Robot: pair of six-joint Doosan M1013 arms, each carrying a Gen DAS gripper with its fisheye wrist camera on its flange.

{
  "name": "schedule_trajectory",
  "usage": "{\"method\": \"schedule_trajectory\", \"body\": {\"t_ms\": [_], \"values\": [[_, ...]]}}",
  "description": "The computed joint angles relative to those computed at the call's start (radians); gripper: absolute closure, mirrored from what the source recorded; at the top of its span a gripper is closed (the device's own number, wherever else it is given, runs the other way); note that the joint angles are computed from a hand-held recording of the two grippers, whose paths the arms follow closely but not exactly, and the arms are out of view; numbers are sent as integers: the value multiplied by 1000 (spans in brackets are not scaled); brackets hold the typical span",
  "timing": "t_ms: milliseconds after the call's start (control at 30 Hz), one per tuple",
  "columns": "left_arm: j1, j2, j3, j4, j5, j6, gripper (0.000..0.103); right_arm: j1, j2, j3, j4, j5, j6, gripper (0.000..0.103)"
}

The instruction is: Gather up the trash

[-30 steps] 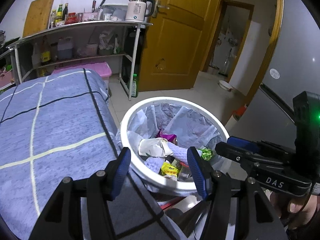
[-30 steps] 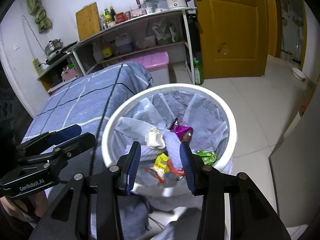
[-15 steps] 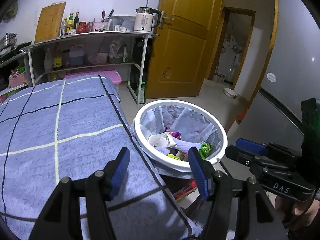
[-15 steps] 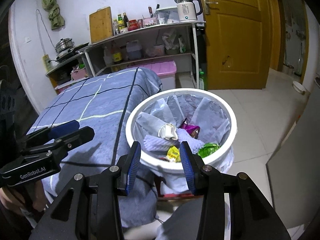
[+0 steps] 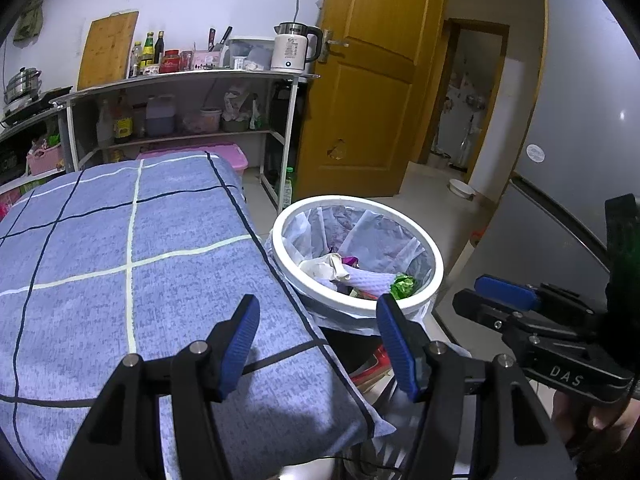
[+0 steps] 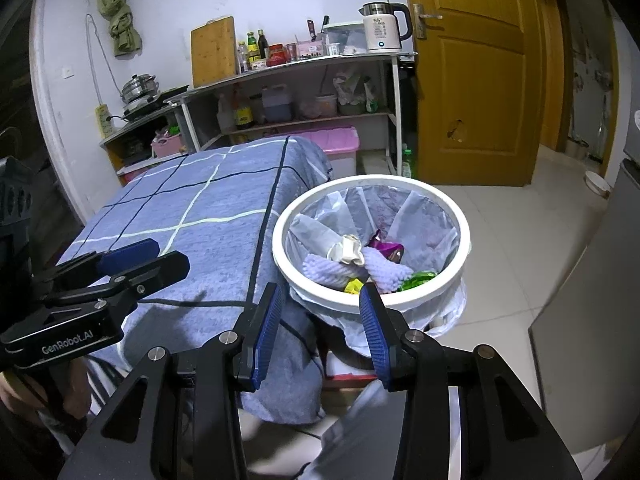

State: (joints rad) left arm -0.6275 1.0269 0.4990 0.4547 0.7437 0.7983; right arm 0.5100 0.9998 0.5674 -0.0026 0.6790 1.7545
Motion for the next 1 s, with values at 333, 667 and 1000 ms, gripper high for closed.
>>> {"method": "schedule_trajectory", "body": {"t_ms": [333,667,1000], "values": [[-6,-2,2,18,-3,-5,40,1,-5,8,1,-7,3,61],[-8,-3,5,21,-3,-10,40,1,-6,10,-3,-8,5,61],[-10,-7,10,29,-4,-17,40,1,-7,11,-2,-9,5,61]]}}
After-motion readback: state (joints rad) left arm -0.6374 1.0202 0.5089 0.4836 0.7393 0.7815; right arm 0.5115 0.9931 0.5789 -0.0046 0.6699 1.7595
